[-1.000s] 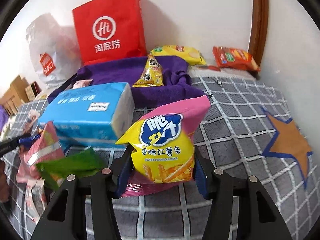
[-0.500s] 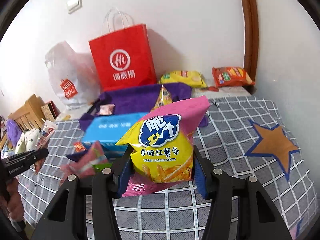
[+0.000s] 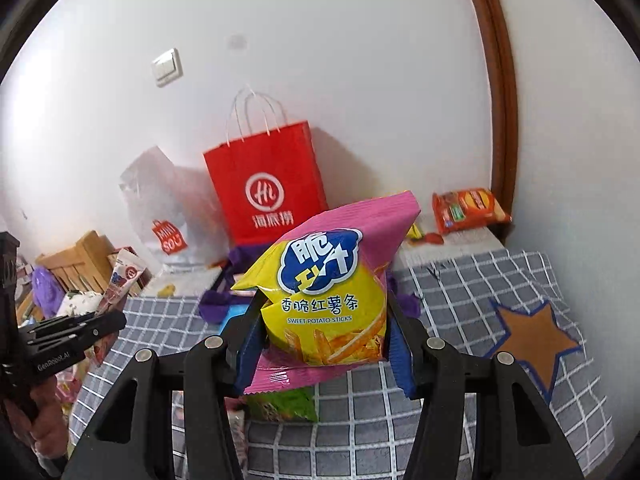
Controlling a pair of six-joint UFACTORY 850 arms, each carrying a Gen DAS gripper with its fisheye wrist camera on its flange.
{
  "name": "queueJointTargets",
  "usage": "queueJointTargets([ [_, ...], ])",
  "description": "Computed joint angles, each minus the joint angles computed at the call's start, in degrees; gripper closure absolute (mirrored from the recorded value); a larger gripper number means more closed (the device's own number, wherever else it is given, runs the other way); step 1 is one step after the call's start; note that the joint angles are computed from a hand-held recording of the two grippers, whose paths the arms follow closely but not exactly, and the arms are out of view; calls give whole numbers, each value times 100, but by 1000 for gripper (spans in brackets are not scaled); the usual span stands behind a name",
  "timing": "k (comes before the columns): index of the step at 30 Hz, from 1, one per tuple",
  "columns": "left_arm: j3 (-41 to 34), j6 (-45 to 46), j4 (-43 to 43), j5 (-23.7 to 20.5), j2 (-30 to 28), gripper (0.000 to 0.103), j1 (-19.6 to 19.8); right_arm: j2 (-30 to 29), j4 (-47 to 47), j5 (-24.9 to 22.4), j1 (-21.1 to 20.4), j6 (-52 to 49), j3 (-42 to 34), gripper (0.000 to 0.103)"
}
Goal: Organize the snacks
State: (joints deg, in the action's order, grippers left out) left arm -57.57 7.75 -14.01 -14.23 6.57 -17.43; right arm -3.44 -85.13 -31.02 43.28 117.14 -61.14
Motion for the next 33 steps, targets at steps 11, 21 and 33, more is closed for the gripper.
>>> queueJointTargets([
  [11,-646,-829,788,-88,-195,85,85,-183,470,73,-166,-1314,-848,49],
  [21,-1209,-172,194,-271,-728,85,284,-892,389,689,-375,-1725,-1682,49],
  [33,-2272,81,5,-492,-1887,85,521,-2194,1719,1108,-835,-3214,-3018,49],
])
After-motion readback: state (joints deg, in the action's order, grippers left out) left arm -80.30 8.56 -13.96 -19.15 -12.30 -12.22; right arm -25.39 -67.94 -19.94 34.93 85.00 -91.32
